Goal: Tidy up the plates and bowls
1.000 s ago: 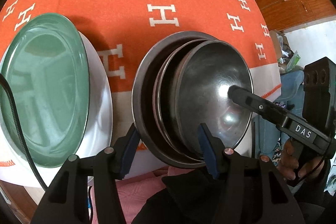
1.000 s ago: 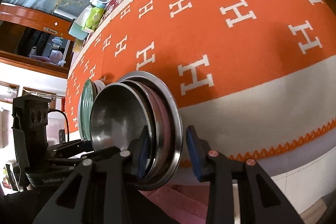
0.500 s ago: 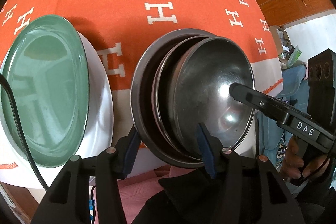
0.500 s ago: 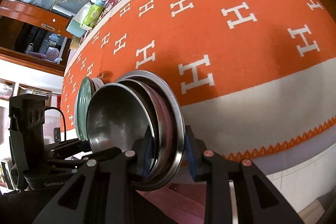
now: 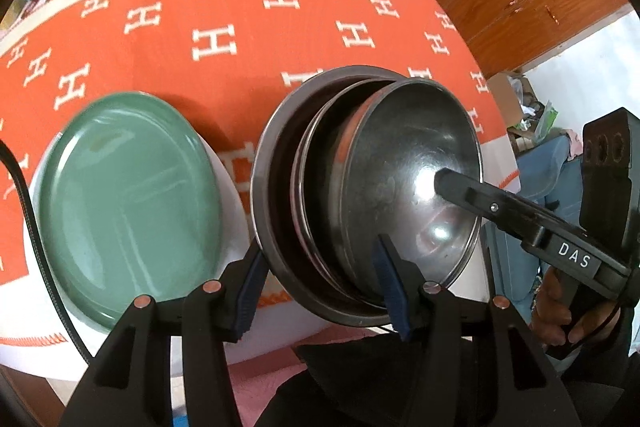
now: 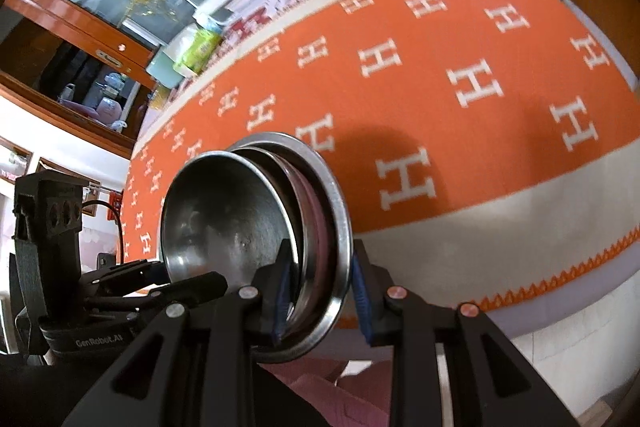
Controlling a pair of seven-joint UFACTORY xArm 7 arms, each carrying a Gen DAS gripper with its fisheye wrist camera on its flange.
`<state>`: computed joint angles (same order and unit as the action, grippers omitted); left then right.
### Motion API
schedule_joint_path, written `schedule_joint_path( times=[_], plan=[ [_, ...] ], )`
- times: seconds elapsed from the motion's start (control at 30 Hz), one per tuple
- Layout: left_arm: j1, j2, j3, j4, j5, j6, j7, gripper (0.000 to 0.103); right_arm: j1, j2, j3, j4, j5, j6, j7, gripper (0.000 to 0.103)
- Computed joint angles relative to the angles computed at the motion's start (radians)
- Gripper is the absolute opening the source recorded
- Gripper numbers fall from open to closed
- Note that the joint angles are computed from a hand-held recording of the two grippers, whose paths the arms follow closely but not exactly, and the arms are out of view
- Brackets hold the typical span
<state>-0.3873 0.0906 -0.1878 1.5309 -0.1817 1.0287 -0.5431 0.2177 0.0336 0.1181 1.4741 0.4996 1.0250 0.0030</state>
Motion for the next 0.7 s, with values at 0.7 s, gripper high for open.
schedule_joint_path(
  times=[0.7],
  plan=[
    [0.107, -0.267, 0.057, -0.277, -0.018, -0.16, 0.001, 0.051, 0.088, 0.135, 0.076, 0.172, 0.051, -0.138, -0.055, 0.027]
  ],
)
